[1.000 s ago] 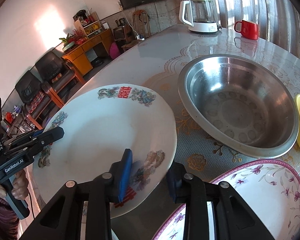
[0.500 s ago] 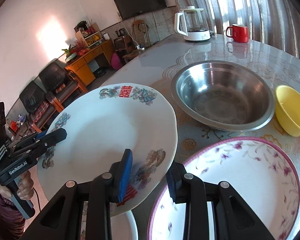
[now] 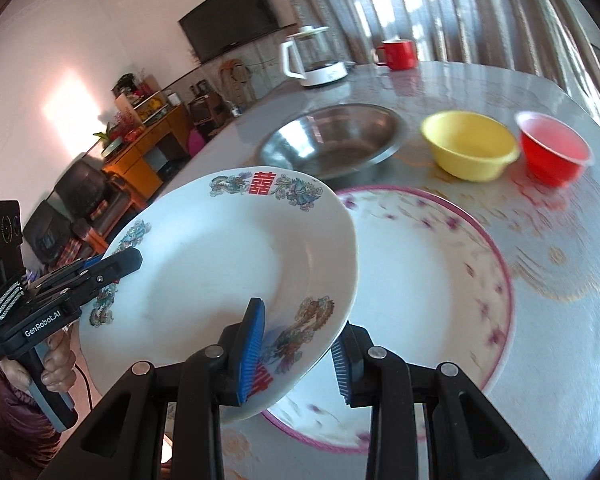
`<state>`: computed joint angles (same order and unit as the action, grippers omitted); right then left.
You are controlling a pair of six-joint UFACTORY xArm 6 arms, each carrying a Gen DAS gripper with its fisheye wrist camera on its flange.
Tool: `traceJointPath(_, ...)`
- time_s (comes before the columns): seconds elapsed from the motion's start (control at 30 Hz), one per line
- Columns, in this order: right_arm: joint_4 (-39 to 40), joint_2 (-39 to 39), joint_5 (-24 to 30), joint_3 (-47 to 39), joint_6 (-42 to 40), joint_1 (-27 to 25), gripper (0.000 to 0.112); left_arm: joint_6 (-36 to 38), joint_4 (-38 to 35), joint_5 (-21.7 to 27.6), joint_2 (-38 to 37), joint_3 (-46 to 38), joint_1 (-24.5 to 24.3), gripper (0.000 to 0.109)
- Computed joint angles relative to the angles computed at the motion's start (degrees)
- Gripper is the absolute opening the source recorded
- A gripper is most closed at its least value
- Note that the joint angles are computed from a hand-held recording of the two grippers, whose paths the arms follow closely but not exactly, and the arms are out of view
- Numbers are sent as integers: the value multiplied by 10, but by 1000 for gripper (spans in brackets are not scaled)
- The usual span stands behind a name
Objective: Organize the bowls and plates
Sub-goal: 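Lower the red-character plate onto the purple-floral plate and open the left tool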
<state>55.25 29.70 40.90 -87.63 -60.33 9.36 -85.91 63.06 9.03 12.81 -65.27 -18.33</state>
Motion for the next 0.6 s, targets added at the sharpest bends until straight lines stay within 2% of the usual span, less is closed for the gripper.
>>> traceJointPath(0.27, -26, 17, -47, -7, 50, -25, 31, 231, -252, 12, 80, -76, -40, 29)
traceJointPath(0.4, -38, 33, -58, -22, 66, -33, 31, 283, -306, 35, 106, -107, -51, 29)
traceJointPath(0.6, -47, 38, -86, -24, 68, -31, 32, 317, -350, 56, 128, -134, -52, 31)
